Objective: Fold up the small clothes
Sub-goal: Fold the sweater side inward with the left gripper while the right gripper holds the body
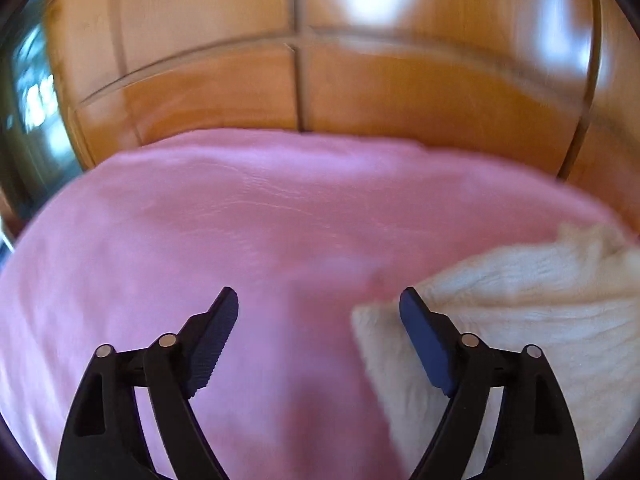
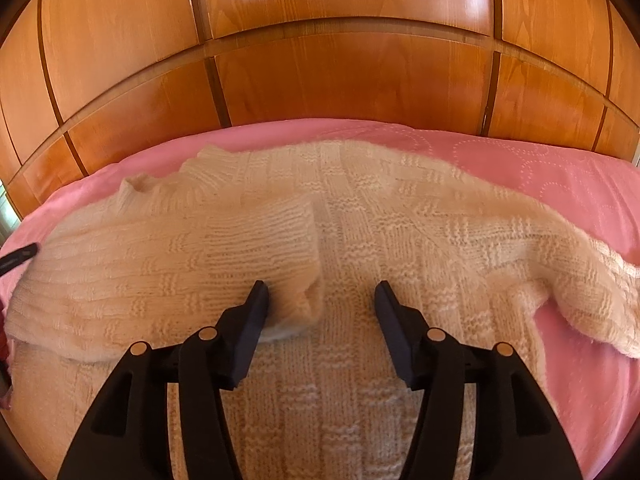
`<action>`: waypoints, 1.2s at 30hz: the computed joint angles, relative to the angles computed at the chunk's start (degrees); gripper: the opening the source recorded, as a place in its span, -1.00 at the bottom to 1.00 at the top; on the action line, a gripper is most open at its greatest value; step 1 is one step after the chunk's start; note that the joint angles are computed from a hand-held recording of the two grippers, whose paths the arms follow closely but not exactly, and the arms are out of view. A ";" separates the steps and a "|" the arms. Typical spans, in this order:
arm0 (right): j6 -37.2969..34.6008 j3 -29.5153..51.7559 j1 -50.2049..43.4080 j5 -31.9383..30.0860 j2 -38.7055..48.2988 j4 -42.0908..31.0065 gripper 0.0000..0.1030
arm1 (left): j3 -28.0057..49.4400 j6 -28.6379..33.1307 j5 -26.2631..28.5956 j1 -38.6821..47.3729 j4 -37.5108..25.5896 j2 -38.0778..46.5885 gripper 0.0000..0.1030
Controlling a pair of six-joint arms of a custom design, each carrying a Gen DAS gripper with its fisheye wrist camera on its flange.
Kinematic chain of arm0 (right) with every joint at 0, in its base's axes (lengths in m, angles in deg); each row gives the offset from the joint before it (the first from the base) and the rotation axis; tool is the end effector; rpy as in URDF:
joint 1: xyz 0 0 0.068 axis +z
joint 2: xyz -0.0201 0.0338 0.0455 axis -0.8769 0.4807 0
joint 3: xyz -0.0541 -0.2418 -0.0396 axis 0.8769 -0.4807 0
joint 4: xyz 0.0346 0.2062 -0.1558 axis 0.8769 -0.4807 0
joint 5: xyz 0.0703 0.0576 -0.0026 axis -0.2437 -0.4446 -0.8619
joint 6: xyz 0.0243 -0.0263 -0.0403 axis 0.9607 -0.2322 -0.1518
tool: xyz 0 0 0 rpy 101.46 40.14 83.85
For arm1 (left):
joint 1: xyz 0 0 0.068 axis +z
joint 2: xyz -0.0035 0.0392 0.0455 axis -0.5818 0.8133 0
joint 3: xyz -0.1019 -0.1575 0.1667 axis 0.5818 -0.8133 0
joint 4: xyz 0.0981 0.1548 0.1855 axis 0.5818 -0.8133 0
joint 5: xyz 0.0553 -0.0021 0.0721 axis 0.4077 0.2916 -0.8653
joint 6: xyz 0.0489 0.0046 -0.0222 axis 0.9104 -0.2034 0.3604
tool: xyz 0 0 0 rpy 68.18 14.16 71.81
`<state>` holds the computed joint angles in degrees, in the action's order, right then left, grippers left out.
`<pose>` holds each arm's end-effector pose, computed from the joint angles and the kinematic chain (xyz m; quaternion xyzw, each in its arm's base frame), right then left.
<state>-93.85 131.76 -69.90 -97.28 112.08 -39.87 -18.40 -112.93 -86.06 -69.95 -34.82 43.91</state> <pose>0.3765 -0.0422 0.1865 -0.1250 0.9141 0.1290 0.3635 0.2546 -0.1452 0.1980 -0.2730 0.8761 0.1024 0.3841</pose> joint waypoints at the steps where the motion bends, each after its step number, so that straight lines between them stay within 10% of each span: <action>1: 0.02 0.03 -0.02 0.00 -0.03 -0.04 0.09 | -3.05 -2.21 0.86 -1.98 1.05 -3.31 0.58; 5: 0.41 -0.19 -0.10 0.05 -0.35 0.51 0.20 | -13.80 -18.61 2.00 -15.57 -2.18 -15.25 0.58; 7: 1.08 -1.47 -0.28 1.19 -1.45 2.06 0.56 | -17.44 -29.63 1.22 -25.36 -2.32 -17.69 0.58; 13: 4.11 -6.55 -2.92 1.04 -6.43 6.21 0.79 | -9.72 -55.78 -8.92 -52.01 -10.64 -5.15 0.66; 18: 3.99 -4.85 -9.90 -6.35 -8.80 -5.97 0.79 | -8.99 -48.84 -8.92 -57.88 1.08 -3.44 0.68; 23: -13.09 -1.50 -25.75 -20.68 -10.07 -25.19 0.75 | -10.40 -43.92 -8.07 -59.53 13.76 -1.34 0.65; 31: -50.15 10.83 -47.64 -19.40 1.95 -58.76 0.10 | -12.65 -36.71 1.36 -57.81 23.48 -1.09 -0.76; 36: -66.27 4.53 -54.04 -16.83 0.01 -63.50 -0.75 | -10.20 -32.35 6.68 -57.27 19.04 -2.61 -0.83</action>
<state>-160.12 136.28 -123.94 -114.10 112.08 -103.36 -28.60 -145.28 -79.38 -127.22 -15.78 41.30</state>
